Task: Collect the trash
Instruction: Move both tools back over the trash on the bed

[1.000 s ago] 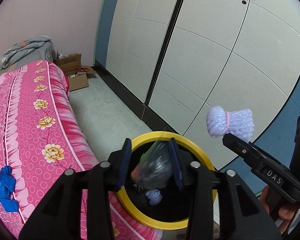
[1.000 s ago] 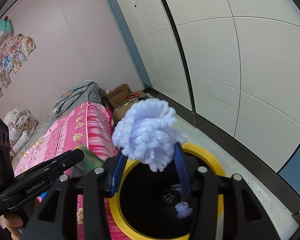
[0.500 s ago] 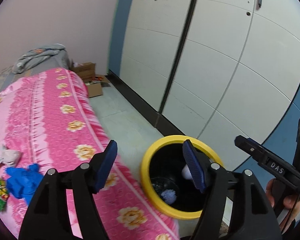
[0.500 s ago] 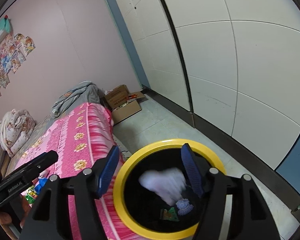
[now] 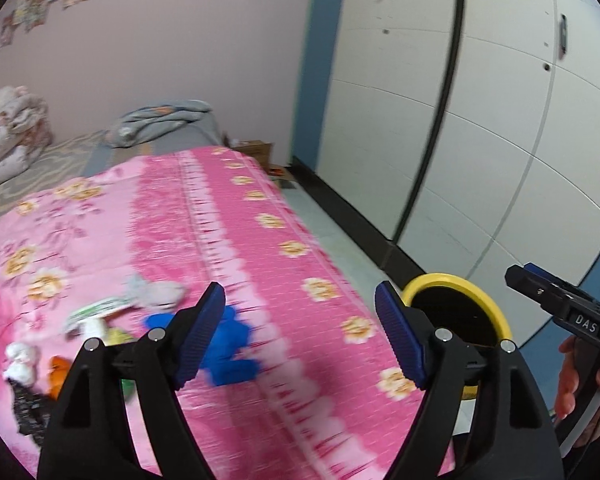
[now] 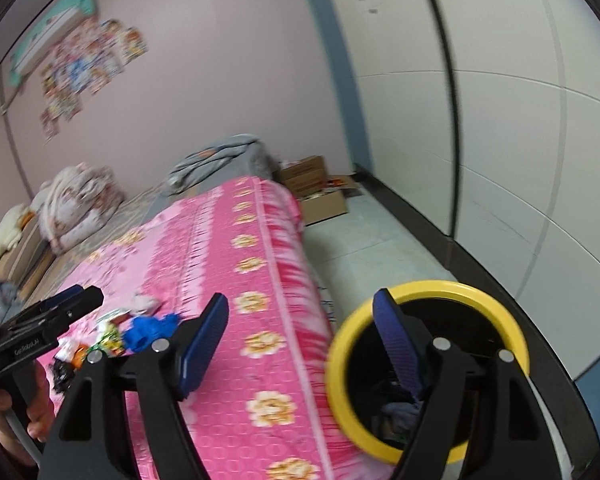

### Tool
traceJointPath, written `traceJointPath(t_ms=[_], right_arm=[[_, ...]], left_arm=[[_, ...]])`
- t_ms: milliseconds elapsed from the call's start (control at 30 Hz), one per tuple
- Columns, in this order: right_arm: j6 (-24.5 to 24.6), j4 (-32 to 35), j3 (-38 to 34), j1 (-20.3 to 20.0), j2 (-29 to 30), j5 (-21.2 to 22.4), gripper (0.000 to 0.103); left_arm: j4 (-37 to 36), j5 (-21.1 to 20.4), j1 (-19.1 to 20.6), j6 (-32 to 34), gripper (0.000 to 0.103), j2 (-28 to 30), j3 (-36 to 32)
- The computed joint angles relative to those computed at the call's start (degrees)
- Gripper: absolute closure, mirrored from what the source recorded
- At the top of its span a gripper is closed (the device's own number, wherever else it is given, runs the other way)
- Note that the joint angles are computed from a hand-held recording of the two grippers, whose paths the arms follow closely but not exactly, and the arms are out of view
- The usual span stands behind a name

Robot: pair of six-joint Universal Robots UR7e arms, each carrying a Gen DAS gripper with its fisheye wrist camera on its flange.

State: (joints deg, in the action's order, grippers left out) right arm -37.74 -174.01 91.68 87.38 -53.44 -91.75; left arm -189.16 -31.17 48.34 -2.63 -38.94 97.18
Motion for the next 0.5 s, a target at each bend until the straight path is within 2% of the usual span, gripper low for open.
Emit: traceJointPath(t_ms=[233, 500], right_arm=[[-4.15, 2.91, 1.19, 3.54, 1.61, 0.15, 0.025], [-6.29, 5.61, 0.16, 6.73, 5.23, -1.9, 0.022]], left_arm=[[-3.86, 6.44, -0.47, -1.87, 0.027, -7.46, 9.99], [-2.65, 11.89, 0.41, -8.33, 0.026, -15.47, 19.49]])
